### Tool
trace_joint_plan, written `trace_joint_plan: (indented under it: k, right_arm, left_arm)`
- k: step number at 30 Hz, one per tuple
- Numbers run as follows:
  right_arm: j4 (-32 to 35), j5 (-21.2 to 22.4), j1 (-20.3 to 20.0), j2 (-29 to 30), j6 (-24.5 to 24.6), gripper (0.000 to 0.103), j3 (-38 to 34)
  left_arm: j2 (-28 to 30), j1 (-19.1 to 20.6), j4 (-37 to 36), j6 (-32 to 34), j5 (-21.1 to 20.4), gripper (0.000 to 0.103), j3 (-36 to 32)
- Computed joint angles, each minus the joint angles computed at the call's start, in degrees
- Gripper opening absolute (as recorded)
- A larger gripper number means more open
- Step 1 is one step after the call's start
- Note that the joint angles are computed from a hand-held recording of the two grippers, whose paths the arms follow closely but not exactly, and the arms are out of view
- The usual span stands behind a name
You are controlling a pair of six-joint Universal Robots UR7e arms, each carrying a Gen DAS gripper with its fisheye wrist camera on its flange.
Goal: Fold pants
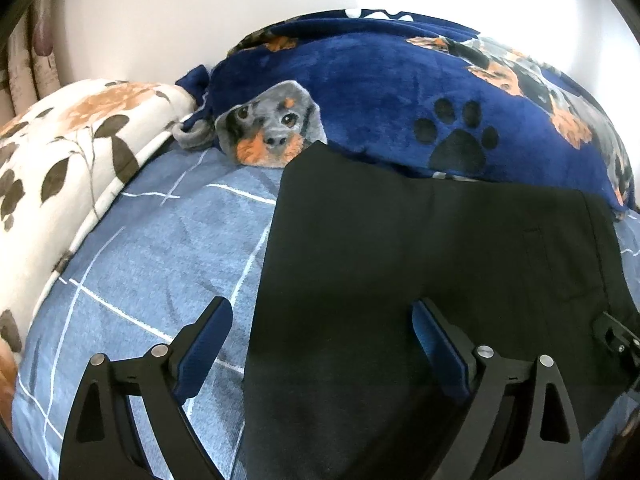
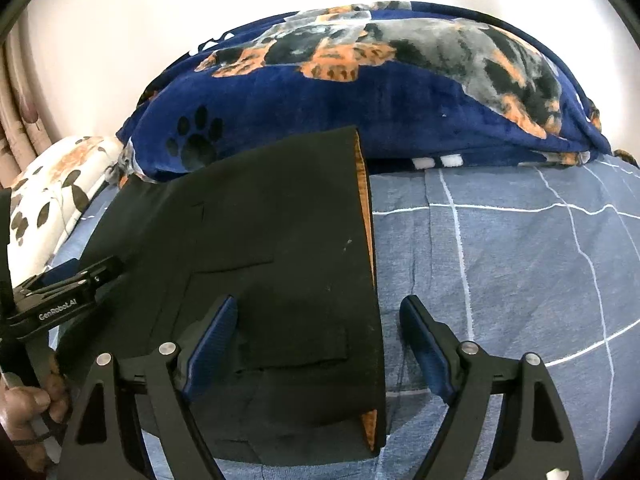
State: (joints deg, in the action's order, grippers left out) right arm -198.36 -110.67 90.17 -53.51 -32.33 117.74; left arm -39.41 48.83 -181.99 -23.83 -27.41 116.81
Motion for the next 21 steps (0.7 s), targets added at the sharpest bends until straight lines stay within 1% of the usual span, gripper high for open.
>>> trace_joint_plan:
  k: [1,2,4,8,9,10,11,12,13,15,17,18,19,20,21]
  right_arm:
    - [-0.17,-0.18,0.07,0.06,-0.09,0.082,-0.04]
    - [-0.28,-0.38,0.2,0.33,-0.11,0.082,-0.2]
    - [-0.35,-0.68,0.32,0.52,-0.09,0.083,-0.39]
    - [-0.07,-0.9,0.29,0.67,-0.08,0.083,-0.59]
    - [0.08,-1.05,0.3,0.71,-0.09,0.084,-0.67]
    - [0.16,-1.43,0.4,0.84,-0.15,0.084,-0.82]
    - [0.0,-1.91,0.53,1.02,-0.26,0.085,-0.93]
    - [-0.4,-2.68,0.77,1.35,-0.57,0.085,-1.14]
    - [-1.02,-3.38,1.0,1.63,-0.85,0.086,-1.2]
    - [-2.99,-5.2,1.58,2.32,-1.88,0.088,-1.23]
    - [-4.5,-8.08,2.71,2.72,-3.12,0.088,-1.06]
    - [-4.13,-9.35,3.35,2.27,-2.55,0.087,-0.71]
    - [-3.97,-9.15,3.71,1.21,-1.51,0.085,0.28]
    - [-4.27,-8.21,3.83,0.17,-0.89,0.085,1.36]
    - [-4.69,-6.8,4.1,-1.45,-0.28,0.085,2.97]
  left_arm:
    - [-0.5,0.23,-0.43,0.5,-1.6,0.092,0.3]
    - [-1.3,0.58,-0.92,0.99,-4.05,0.092,0.76]
    - [-3.31,0.85,0.28,-0.18,-7.74,0.092,1.75]
    - [-7.98,-0.23,3.57,-2.1,-12.56,0.092,3.62]
    - [-9.35,-0.61,6.8,-2.72,-13.21,0.092,3.46]
    - [-11.04,-0.68,12.05,-3.83,-14.67,0.092,2.8]
    - [-12.79,0.12,16.77,-4.93,-18.53,0.092,1.96]
    - [-14.19,0.93,19.08,-6.05,-21.92,0.092,1.58]
    - [-15.58,1.48,19.0,-7.96,-23.99,0.092,1.97]
    - [-18.16,1.66,18.87,-12.56,-24.03,0.092,2.99]
    - [-21.72,2.82,20.55,-19.28,-27.02,0.09,3.48]
    - [-22.93,2.44,19.9,-21.23,-25.96,0.09,4.24]
    - [-24.48,1.38,19.75,-23.13,-22.98,0.09,5.05]
    - [-25.91,0.47,21.01,-25.5,-20.29,0.09,5.38]
    - [-27.91,-0.38,23.08,-29.95,-17.86,0.09,5.69]
